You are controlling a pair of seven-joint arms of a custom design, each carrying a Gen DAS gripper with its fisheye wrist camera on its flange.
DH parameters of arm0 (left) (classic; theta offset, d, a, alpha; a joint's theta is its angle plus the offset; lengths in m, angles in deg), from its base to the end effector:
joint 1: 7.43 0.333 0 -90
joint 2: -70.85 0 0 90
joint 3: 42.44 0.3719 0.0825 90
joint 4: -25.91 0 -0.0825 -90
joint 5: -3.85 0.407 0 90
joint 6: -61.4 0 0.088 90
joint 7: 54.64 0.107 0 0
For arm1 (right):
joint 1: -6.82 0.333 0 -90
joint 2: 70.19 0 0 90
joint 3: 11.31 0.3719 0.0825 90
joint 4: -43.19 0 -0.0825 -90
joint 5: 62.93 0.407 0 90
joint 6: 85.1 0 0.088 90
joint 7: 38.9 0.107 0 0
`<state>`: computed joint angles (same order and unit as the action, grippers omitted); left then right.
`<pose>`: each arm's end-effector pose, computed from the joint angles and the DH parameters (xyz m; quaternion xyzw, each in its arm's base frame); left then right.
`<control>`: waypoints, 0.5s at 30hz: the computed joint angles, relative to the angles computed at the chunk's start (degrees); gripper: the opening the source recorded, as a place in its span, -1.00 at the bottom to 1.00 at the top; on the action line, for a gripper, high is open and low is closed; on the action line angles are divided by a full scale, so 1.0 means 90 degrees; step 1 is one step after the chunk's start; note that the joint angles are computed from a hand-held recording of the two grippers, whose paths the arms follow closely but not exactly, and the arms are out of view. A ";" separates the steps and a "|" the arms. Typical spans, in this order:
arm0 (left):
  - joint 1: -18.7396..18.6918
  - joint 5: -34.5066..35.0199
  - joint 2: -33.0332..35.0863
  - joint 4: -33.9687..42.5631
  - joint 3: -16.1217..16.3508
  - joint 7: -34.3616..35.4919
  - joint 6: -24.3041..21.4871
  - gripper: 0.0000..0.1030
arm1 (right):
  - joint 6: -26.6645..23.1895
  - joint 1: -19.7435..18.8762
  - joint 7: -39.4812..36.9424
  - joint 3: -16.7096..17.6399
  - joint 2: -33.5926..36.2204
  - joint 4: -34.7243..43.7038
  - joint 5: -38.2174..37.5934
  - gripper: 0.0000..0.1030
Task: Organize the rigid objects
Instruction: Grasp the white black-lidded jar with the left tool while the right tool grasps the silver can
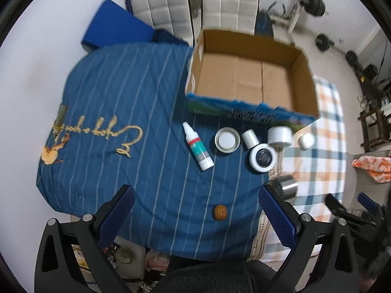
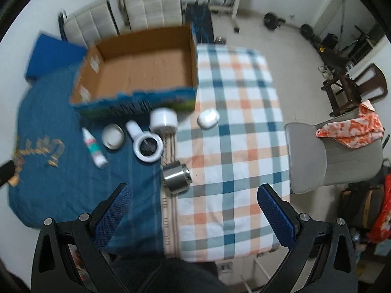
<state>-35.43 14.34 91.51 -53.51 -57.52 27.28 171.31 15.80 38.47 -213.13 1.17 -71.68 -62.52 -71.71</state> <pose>0.5621 -0.4608 0.5787 -0.4497 0.8874 -0.0719 0.0715 0.4174 0.3879 0.5757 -0.3430 0.9357 -0.0826 0.0062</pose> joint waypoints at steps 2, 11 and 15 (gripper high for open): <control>-0.0163 0.0222 0.0394 0.0218 0.0036 -0.0061 -0.0241 1.00 | 0.0641 -0.0109 -0.0483 -0.0126 0.0182 -0.0434 0.0339 1.00; -0.0663 0.0340 0.1856 0.1182 0.0160 -0.0044 -0.1029 1.00 | 0.2866 -0.0410 -0.2424 -0.0300 0.1300 -0.1457 0.2111 0.71; -0.0791 0.0172 0.2187 0.1462 0.0175 -0.0185 -0.1211 1.00 | 0.3318 -0.0440 -0.2770 -0.0280 0.1537 -0.1682 0.2686 0.23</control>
